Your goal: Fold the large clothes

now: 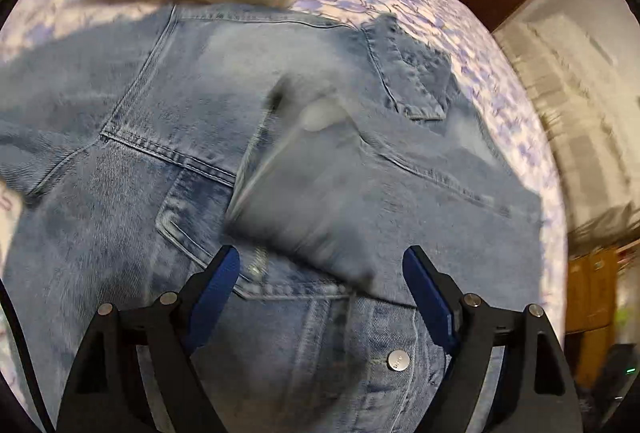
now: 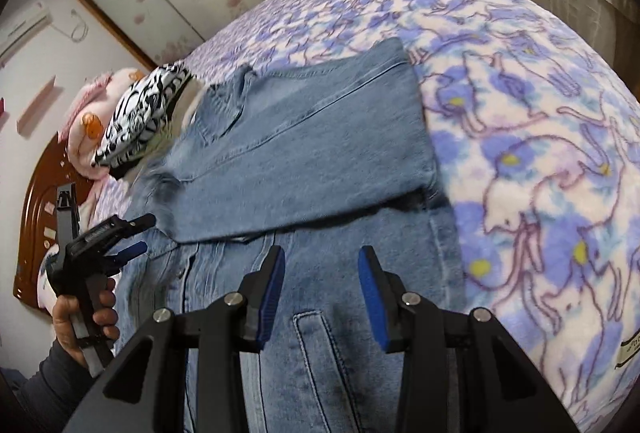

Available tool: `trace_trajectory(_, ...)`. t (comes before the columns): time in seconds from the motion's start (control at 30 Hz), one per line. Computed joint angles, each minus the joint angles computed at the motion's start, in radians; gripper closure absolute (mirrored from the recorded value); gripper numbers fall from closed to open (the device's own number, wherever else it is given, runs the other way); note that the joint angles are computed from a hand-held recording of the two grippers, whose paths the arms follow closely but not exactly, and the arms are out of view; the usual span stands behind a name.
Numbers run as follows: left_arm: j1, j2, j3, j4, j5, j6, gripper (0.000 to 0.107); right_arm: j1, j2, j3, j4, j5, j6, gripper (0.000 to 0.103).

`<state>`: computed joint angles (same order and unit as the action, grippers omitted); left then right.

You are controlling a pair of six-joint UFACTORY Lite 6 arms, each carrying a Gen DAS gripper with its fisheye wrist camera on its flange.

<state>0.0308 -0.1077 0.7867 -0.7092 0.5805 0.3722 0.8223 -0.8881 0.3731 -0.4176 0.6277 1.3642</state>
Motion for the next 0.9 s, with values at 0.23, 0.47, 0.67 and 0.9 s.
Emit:
trace_trajectory(0.23, 0.153, 0.265, 0.165, -0.19, 0.099, 0.288, 0.024, 0.025, 0.124, 0.057, -0.032, -0.013, 0.011, 0.065)
trace_trajectory(0.47, 0.141, 0.424, 0.315, -0.136, 0.16, 0.345, 0.008, -0.001, 0.247, 0.112, -0.016, -0.058, -0.043, 0.065)
trace_trajectory(0.67, 0.025, 0.378, 0.331, 0.023, 0.106, 0.281, 0.087, 0.0, 0.342, 0.149, 0.0, -0.092, -0.057, 0.065)
trace_trajectory(0.9, -0.024, 0.257, 0.329, -0.004, -0.02, 0.33, 0.088, -0.034, 0.362, 0.213, -0.131, -0.001, -0.014, 0.065)
